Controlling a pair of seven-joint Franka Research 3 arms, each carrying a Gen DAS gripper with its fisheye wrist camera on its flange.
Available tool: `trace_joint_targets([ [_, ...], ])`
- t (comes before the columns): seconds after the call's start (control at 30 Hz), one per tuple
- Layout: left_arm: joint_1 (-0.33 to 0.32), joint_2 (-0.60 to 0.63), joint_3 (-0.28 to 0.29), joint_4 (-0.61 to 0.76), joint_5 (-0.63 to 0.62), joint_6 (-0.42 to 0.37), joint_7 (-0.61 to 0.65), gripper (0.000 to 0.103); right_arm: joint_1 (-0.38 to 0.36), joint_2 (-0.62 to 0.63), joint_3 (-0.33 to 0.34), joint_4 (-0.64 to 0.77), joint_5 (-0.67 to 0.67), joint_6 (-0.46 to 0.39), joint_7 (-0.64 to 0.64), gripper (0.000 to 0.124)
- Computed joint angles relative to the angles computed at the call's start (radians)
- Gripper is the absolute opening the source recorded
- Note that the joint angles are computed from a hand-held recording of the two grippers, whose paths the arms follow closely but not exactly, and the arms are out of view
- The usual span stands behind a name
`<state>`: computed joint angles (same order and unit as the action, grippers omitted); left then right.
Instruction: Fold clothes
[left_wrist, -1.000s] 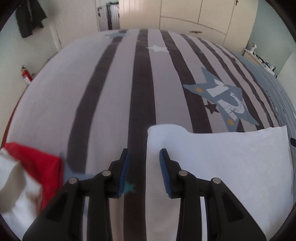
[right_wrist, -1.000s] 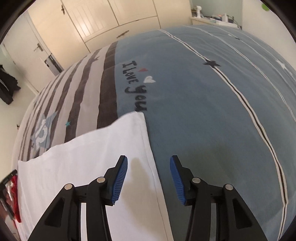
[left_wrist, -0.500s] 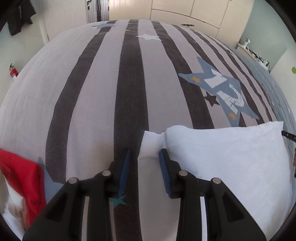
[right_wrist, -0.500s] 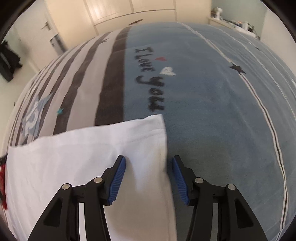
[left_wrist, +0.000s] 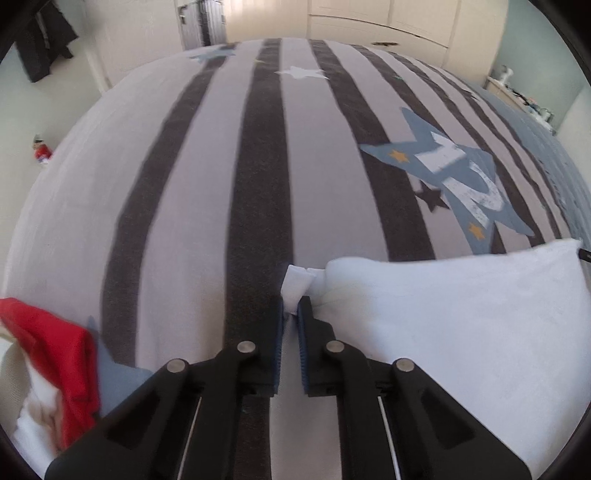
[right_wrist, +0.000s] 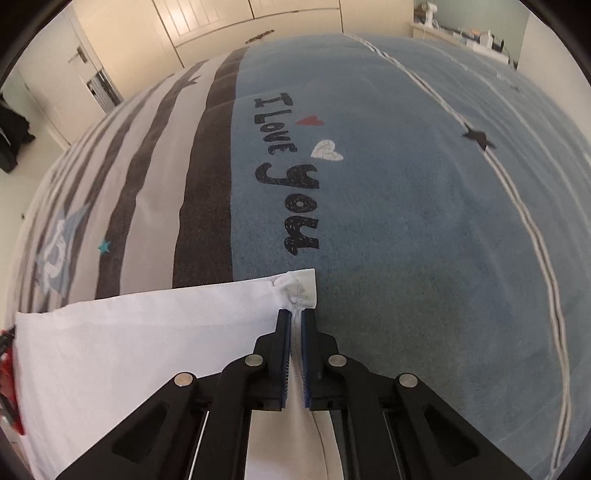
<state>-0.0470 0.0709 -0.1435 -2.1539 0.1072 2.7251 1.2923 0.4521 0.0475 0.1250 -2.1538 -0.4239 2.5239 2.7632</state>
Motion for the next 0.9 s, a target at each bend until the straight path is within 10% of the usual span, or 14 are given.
trace_joint_targets([
  [0.9,-0.01,0.116,0.034,0.274,0.296,-0.168,-0.22,0.002,0.026,0.053,-0.019,0.17,-0.168,-0.216,0.109,0.002],
])
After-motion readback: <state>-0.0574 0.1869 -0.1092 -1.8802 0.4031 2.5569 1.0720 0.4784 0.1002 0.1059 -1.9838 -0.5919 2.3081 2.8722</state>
